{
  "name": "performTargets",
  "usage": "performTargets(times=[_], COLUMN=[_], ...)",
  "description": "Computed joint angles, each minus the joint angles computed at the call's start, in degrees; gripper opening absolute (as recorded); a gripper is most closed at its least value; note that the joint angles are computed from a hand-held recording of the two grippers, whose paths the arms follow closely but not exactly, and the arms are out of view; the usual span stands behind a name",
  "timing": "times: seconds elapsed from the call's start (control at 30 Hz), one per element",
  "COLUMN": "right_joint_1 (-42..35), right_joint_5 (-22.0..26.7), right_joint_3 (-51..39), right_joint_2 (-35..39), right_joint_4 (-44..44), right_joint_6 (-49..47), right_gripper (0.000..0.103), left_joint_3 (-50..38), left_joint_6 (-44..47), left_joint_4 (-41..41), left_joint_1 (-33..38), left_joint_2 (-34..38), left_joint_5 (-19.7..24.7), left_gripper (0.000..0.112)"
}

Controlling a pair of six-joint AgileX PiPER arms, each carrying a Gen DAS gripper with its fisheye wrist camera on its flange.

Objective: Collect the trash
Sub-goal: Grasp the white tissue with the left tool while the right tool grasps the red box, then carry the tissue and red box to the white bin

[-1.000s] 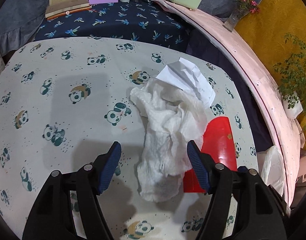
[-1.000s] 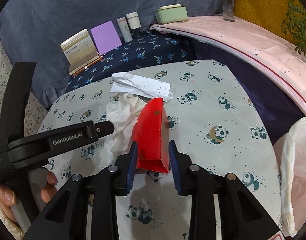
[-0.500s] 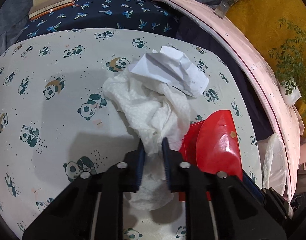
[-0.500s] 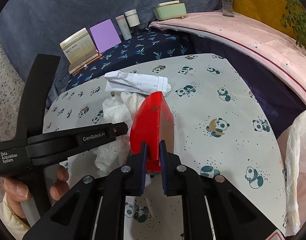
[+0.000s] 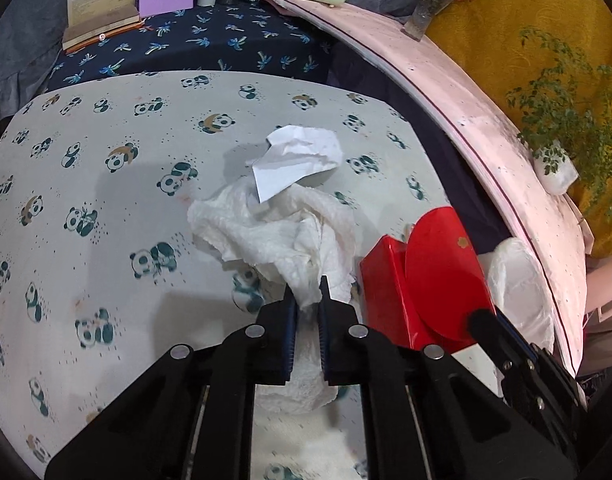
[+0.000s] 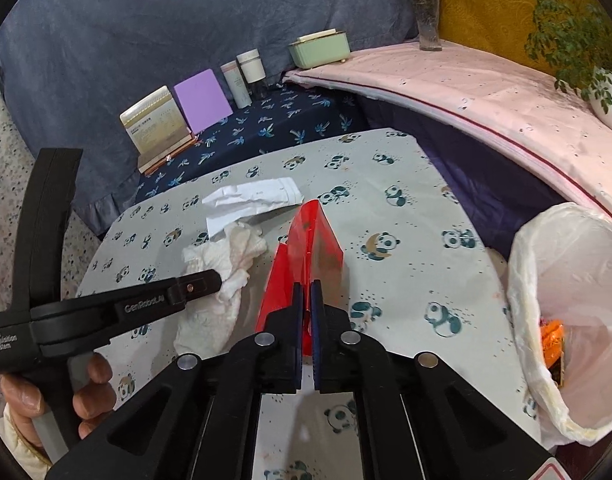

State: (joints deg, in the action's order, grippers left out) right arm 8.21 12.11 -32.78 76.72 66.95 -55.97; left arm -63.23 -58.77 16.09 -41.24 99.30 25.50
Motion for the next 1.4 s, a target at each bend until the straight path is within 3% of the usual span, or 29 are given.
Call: performTargets(times=[0.43, 0.77, 1.07, 1.4], right_joint_1=[-14.66, -35.34, -59.29, -73.56], right_joint_5=[9.60, 23.60, 38.04, 43.60], right_joint_3=[5.64, 7.50, 6.13, 3.40], right_joint_2=[-14.02, -20.35, -17.74, -10.01], right_joint_4=[-4.04, -2.06, 0.05, 1.58], right_joint_6=[-0.14, -9.04, -20.74, -28.80], right_gripper=[0.003, 0.003, 0.003, 0.003], left_joint_3=[-3.71, -13.27, -25.37, -41.20], left_joint_6=[-7.90, -7.66, -2.57, 5.37], left_joint_4=[6.79, 8.51, 6.99, 2.78], left_joint_1=[-11.26, -18.60, -22.27, -24.71], left_joint_2=[-2.64, 1.53, 8.34, 17.79], left_joint_5=[6.06, 10.99, 15.24, 20.09], left_gripper=[0.009, 0.009, 0.009, 0.009])
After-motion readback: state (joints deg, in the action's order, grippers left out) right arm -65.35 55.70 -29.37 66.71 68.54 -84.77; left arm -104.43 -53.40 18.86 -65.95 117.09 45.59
